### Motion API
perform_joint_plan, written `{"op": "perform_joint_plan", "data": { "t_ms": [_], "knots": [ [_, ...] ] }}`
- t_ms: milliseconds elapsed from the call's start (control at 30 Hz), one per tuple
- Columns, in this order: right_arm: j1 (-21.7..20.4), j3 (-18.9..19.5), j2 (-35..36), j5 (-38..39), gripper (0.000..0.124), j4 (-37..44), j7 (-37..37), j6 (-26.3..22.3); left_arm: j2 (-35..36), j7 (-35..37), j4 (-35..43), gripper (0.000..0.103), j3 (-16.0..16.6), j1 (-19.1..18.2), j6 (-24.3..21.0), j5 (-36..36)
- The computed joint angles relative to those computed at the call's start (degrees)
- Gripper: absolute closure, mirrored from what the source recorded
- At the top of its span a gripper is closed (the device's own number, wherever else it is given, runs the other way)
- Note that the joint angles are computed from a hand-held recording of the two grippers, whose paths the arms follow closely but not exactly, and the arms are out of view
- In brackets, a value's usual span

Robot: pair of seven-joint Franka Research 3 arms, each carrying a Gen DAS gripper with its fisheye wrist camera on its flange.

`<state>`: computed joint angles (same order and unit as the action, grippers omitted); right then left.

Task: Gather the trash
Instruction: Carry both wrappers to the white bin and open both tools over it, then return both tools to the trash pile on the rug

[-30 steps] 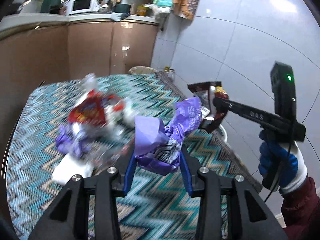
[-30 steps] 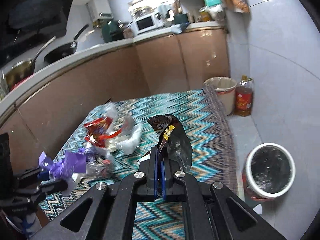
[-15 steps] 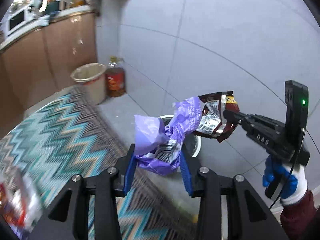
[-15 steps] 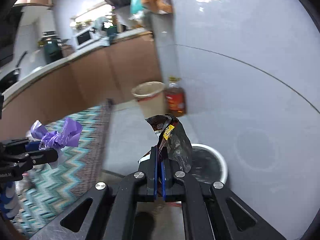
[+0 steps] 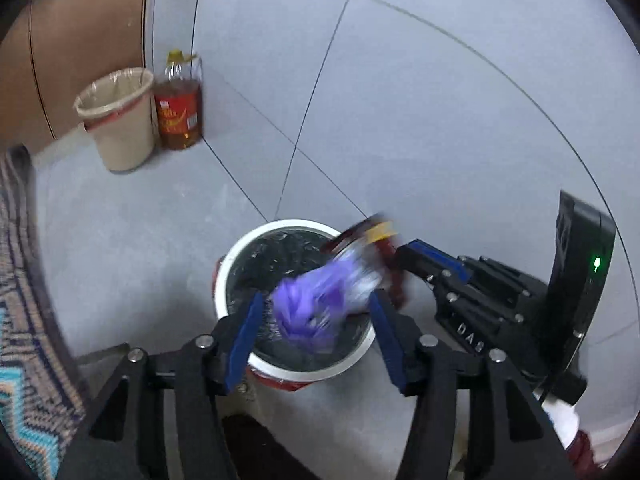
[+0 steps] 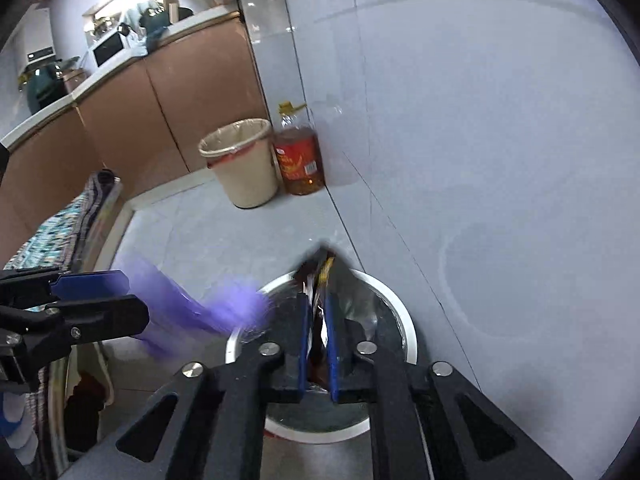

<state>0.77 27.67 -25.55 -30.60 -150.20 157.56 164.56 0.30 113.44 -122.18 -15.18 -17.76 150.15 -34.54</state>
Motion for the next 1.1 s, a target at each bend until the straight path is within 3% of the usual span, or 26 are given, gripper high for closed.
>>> {"op": "perform_joint_plan", "data": {
  "t_ms": [67, 233, 333, 467, 733, 833, 967, 1100],
  "knots": [
    [-0.66, -0.26, 0.41, -0.28, 0.101, -0.56, 0.32, 0.86, 1.04, -0.30, 0.73, 0.046, 0.06, 0.26, -0.61, -0.58],
    [0.00, -0.99, -1.44, 1.57, 0.101, -2.41, -0.97, 2.17, -0.45, 2.23, -0.59, 0.046, 0.07, 0.77, 0.36, -3.55],
    [1.23, -0.99, -3.99, 3.94, 0.099, -3.09, -2.13, 2.14, -5.09, 4.28, -4.03, 0.046, 0.68, -0.11, 2.16, -5.59],
    [1.04, 1.61, -8.24, 6.30, 0.086, -2.76, -2.53, 1.01, -12.97, 5.18, -9.48, 0.046, 3.02, -3.02, 5.91, -6.92],
    [6.62, 5.01, -21.09, 10.70, 0.085, 0.29, -5.07, -7.66, -32.13, 1.69, -21.59, 0.046, 7.68, -8.27, 12.13, -5.37],
    [7.88, 6.82, -24.78, 11.17, 0.085, 3.26, -6.54, -10.58, -38.59, -1.19, -24.23, 0.046, 8.43, -8.05, 10.96, -1.63],
    [7.57, 9.83, -26.92, 11.48, 0.083, 7.94, -7.92, -12.58, -48.38, -5.83, -27.77, 0.046, 7.86, -5.14, 7.80, 4.92],
    [6.08, 13.43, -27.22, 11.97, 0.081, 12.41, -8.32, -13.10, -59.23, -7.99, -31.55, 0.046, 10.13, -3.39, 4.71, 9.85]
  ]
}}
